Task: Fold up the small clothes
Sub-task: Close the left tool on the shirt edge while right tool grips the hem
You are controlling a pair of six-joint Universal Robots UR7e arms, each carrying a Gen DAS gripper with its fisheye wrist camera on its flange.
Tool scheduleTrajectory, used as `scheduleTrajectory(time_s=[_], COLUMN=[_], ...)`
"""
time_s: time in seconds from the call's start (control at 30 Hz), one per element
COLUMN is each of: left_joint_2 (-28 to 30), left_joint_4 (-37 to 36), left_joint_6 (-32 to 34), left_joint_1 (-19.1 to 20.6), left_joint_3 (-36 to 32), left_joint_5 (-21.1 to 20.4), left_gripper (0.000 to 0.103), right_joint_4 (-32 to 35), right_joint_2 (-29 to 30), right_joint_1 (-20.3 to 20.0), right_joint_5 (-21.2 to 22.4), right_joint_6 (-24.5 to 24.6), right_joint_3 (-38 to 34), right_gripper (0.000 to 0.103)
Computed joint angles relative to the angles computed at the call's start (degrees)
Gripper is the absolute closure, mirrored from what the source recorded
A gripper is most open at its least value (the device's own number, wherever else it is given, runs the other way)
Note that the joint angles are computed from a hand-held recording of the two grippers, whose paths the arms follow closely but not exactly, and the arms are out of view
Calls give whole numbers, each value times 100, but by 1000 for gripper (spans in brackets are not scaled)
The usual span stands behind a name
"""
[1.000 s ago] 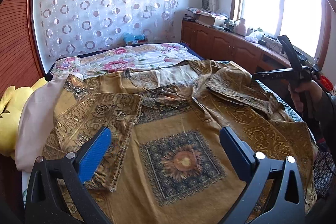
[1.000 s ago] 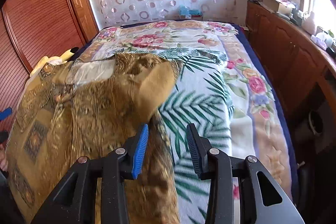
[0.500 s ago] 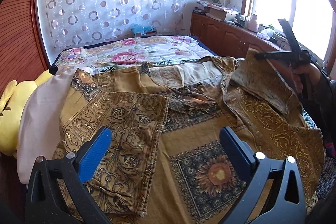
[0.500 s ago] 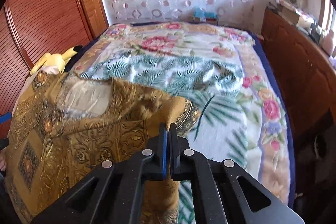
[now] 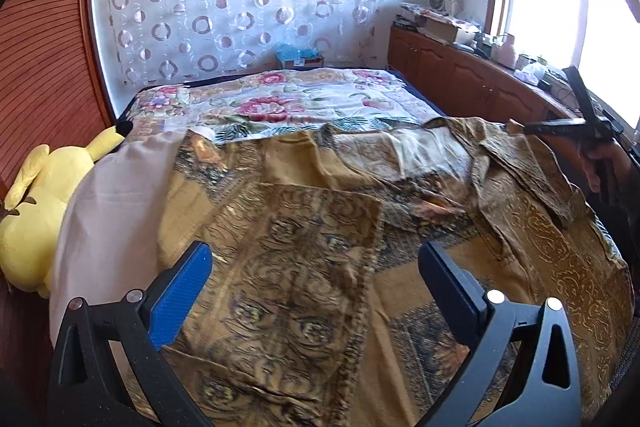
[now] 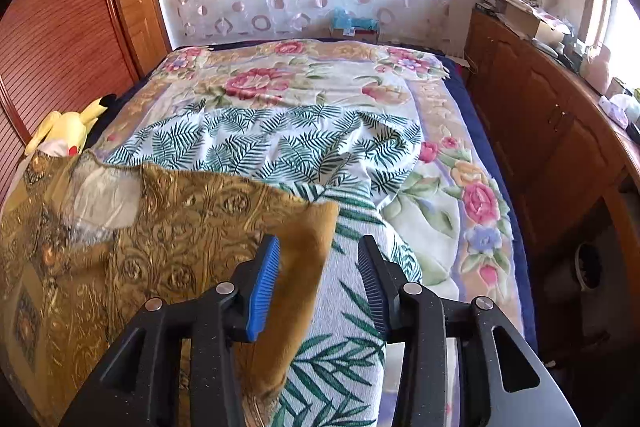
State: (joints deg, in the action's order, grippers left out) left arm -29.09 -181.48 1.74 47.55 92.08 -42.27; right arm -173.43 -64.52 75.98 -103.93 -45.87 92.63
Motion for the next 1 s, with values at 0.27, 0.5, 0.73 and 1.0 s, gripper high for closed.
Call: scheduleTrajectory(time_s=[0.27, 0.5, 0.73, 1.0], left_joint_2=[-132, -158, -20, 229], left_joint_4=[194, 901, 1512, 2221], left_joint_6=[121, -127, -233, -283], left_joint_1=[248, 548, 797, 921], left_joint_3=[-215, -671, -1290, -1931], left_joint_5=[104, 76, -82, -103], left_gripper=[20, 38, 53, 53], right_joint_4=[207, -195, -394, -377], right_joint_2=[46, 113, 130, 127], right_joint_1=[-115, -181, -192, -181], right_joint_5=[110, 299, 271, 265], right_joint_6=[-152, -396, -458, -454], right_joint_3=[-4, 62, 184, 177], right_gripper=[60, 60, 60, 60])
